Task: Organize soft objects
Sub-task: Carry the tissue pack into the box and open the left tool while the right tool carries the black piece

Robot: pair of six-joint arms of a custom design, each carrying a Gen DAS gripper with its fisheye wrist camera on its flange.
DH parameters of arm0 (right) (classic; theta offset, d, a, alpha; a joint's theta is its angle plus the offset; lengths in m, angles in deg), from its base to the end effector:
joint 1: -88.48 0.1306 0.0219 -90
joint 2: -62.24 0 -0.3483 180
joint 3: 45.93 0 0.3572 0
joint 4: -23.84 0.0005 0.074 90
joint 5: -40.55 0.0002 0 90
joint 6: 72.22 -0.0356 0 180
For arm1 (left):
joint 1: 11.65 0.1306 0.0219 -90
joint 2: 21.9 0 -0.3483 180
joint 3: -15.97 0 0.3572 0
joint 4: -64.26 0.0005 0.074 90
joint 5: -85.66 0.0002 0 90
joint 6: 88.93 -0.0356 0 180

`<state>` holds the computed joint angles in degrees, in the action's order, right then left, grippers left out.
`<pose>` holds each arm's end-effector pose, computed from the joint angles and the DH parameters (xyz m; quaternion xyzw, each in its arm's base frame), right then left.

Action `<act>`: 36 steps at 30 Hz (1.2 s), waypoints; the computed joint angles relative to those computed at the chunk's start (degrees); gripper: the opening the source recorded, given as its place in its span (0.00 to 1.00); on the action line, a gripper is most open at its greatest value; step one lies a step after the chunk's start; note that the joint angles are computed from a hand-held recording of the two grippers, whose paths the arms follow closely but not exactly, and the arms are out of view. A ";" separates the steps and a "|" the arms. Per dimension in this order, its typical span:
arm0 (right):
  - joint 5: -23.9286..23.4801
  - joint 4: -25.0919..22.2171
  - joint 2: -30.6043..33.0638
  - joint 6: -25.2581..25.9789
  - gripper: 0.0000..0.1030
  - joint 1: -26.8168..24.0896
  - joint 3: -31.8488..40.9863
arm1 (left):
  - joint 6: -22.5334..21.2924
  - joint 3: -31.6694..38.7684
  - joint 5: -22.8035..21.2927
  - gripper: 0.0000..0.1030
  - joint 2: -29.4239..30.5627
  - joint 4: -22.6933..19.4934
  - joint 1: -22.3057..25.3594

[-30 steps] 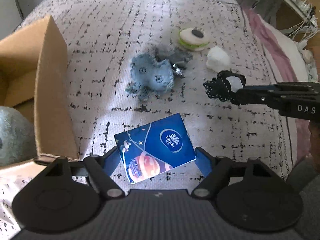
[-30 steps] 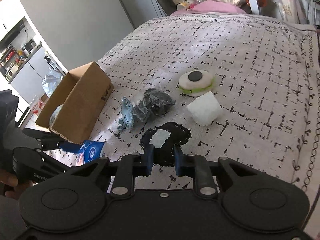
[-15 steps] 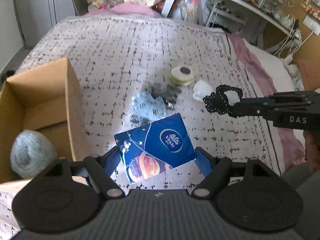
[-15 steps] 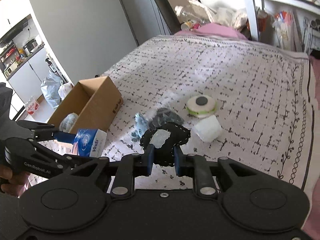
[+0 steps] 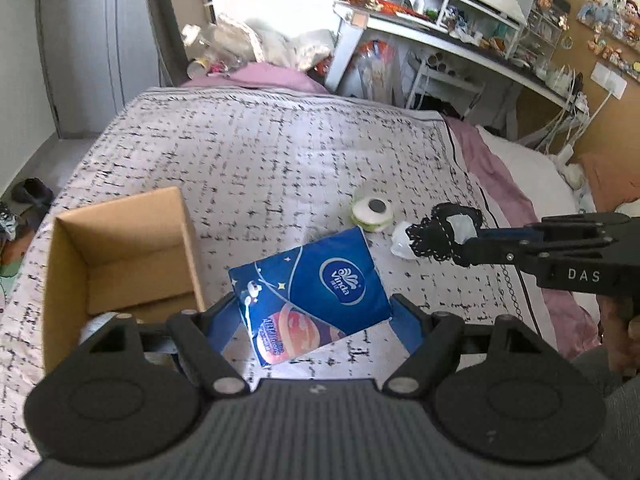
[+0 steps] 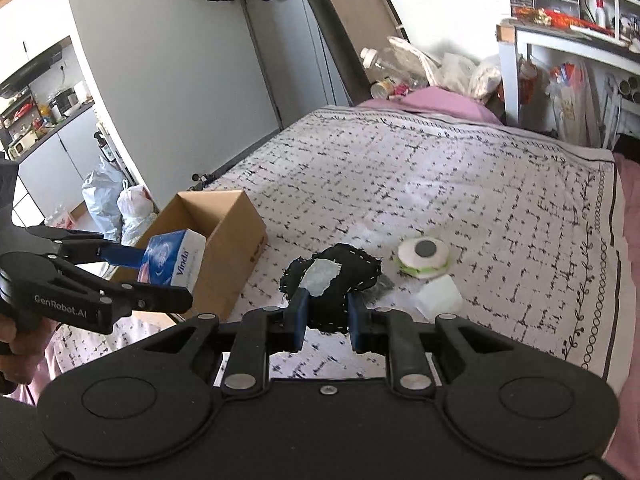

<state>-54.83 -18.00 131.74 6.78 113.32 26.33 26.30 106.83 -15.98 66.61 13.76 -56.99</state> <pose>0.3087 0.1461 0.4049 -0.1287 0.8929 0.1724 0.3955 0.3156 -0.3099 0.4122 0.1266 0.9213 -0.1279 0.3447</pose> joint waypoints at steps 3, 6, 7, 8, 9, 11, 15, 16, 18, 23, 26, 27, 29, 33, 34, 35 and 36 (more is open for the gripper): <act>1.37 0.64 0.14 -0.80 0.20 1.40 0.16 | -0.53 -1.20 -0.04 0.76 -1.47 0.23 1.20; 2.89 1.36 0.44 -1.93 0.20 2.96 0.25 | -1.10 -2.19 0.05 0.76 -2.86 0.32 2.38; 3.33 1.50 0.57 -2.22 0.20 3.40 0.37 | -1.30 -2.40 -0.03 0.76 -3.29 0.30 2.62; 3.77 1.69 0.72 -2.50 0.20 3.88 0.49 | -1.53 -2.68 -0.06 0.76 -3.74 0.32 2.94; 4.16 1.86 0.87 -2.70 0.20 4.33 0.65 | -1.73 -2.89 -0.12 0.76 -4.14 0.31 3.28; 4.86 2.17 1.24 -3.01 0.20 5.20 1.00 | -2.06 -3.43 -0.30 0.76 -4.94 0.41 3.98; 6.00 3.10 2.42 -3.65 0.20 6.81 1.73 | -2.73 -4.61 -0.40 0.76 -6.35 0.85 5.77; 6.19 3.27 2.68 -3.81 0.20 7.12 1.87 | -2.78 -4.88 -0.36 0.76 -6.62 0.91 6.16; 6.73 3.38 3.38 -4.09 0.20 7.91 2.39 | -2.96 -5.27 -0.22 0.76 -6.96 1.02 6.99; 7.47 3.39 5.14 -4.13 0.20 9.41 3.70 | -3.31 -6.33 0.26 0.76 -7.64 1.32 8.88; 7.85 3.33 5.95 -4.16 0.20 10.03 4.48 | -3.65 -6.59 0.50 0.76 -7.54 1.09 10.02; 7.81 3.37 6.24 -4.26 0.20 10.12 4.72 | -3.76 -6.67 0.45 0.76 -7.42 0.95 10.18; 7.29 3.52 6.79 -4.76 0.20 10.07 5.26 | -3.84 -6.98 0.49 0.76 -7.27 0.72 10.69; 6.58 3.91 8.00 -5.47 0.20 10.23 6.19 | -3.72 -7.64 1.49 0.76 -6.47 0.41 11.65; 6.54 3.95 8.35 -5.34 0.20 10.34 6.42 | -3.85 -7.91 1.78 0.76 -6.36 0.49 11.83; 6.58 3.96 8.78 -5.15 0.20 10.54 6.68 | -3.95 -8.09 2.06 0.76 -6.22 0.54 11.96; 6.49 3.92 9.16 -5.01 0.20 10.62 6.94 | -3.99 -8.36 2.33 0.76 -6.11 0.66 12.09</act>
